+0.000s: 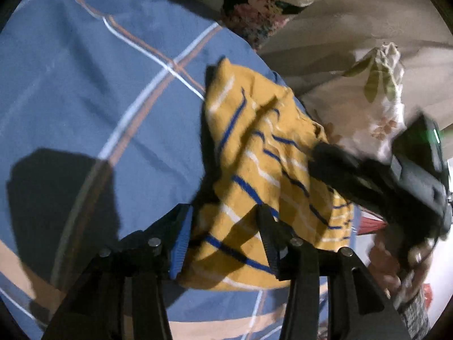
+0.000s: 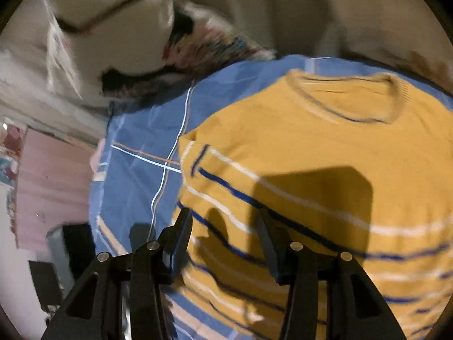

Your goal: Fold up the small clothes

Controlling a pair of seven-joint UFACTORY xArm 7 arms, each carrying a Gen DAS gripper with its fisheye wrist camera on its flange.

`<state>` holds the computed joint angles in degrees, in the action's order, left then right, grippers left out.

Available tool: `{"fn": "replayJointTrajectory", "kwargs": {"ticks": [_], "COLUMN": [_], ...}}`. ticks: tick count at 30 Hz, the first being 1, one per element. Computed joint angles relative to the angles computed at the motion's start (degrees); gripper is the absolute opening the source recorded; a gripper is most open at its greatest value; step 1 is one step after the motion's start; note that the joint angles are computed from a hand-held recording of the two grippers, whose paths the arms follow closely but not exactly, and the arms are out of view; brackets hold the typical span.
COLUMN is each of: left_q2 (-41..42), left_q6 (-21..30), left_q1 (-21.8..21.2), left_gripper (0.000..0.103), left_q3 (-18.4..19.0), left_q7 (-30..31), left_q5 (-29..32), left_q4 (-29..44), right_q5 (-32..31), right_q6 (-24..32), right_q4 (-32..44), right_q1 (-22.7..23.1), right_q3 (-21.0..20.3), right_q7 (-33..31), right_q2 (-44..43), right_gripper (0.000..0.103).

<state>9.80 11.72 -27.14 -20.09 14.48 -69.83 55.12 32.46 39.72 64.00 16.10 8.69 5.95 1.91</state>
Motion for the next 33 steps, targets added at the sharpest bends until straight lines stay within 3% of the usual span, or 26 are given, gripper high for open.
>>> {"fn": "replayJointTrajectory", "kwargs": {"ticks": [4, 7, 12, 18, 21, 24, 26, 33], "left_q2": [-0.5, -0.9, -1.6, -1.6, -1.9, -2.4, -2.8, -6.5], "left_q6": [2.4, 4.0, 5.0, 6.4, 6.7, 6.2, 5.3, 1.3], "left_q1": [0.8, 0.0, -1.6, -1.8, -2.0, -2.3, -2.7, -5.2], "left_gripper": [0.033, 0.031, 0.031, 0.031, 0.031, 0.031, 0.031, 0.028], "left_q3": [-0.8, 0.8, 2.5, 3.4, 3.5, 3.5, 3.4, 2.2], "left_q7": [8.8, 11.7, 12.5, 13.2, 13.3, 13.0, 12.0, 4.7], "left_q5": [-12.7, -17.8, -19.3, -20.9, -20.9, -21.0, -20.3, -13.7], "left_q4": [0.0, -0.2, -0.6, -0.3, -0.5, -0.9, -0.9, -0.8], "right_q5": [-11.4, -16.9, -25.1, -35.0, -39.7, -44.7, -44.0, -32.4], "right_q6": [2.7, 5.3, 10.1, 20.2, 22.4, 22.4, 19.5, 3.7], "right_q4": [8.6, 13.3, 19.8, 28.6, 30.0, 28.7, 26.0, 8.3], "right_q1": [2.5, 4.2, 6.7, 10.2, 12.2, 14.1, 13.2, 5.3], "right_q3": [1.1, 1.4, 0.7, -0.1, -0.7, -1.7, -1.4, 0.1], "right_q7": [6.4, 10.0, 16.0, 16.7, 16.5, 18.1, 18.4, 12.6], "right_q2": [7.7, 11.7, 16.6, 21.7, 22.6, 21.6, 19.7, 4.8], "right_gripper": [0.054, 0.061, 0.069, 0.069, 0.06, 0.034, 0.021, 0.013]}}
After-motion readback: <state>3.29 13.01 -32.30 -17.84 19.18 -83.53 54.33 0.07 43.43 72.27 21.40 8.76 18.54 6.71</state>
